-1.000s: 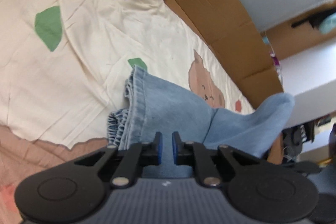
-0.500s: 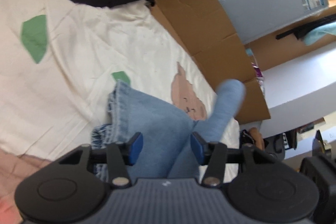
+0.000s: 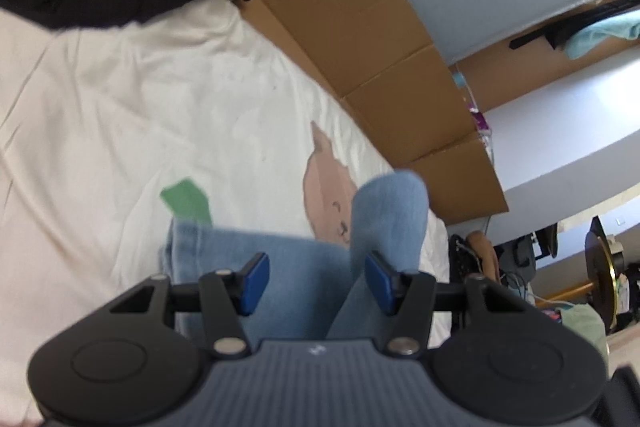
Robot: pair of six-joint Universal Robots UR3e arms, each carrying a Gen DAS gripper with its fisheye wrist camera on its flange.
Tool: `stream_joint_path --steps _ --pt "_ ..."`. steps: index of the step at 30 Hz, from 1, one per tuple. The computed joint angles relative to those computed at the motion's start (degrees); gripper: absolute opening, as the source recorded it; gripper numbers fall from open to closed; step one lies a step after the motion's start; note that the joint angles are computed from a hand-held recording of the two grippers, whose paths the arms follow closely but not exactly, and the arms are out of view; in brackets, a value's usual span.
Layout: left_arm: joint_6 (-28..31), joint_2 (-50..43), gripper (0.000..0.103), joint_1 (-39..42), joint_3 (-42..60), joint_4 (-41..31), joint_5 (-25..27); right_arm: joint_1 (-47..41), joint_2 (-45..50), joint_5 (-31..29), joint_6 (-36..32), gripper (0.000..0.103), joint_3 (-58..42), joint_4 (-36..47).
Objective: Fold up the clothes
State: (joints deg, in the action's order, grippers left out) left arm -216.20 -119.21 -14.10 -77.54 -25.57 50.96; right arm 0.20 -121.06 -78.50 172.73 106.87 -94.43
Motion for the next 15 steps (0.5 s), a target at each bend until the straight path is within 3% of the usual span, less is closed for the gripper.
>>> stream_joint_path --steps 11,15 --pt "-3.23 1.35 0.062 2.69 -2.42 4.35 -0.60 -0.48 -1.68 0.68 -0.09 0.009 1.57 0.40" --pt "-2.89 1.68 0.066 3.47 -3.09 3.50 -0.98 -4.67 -5.60 2.22 -3.91 0.009 3.43 3.32"
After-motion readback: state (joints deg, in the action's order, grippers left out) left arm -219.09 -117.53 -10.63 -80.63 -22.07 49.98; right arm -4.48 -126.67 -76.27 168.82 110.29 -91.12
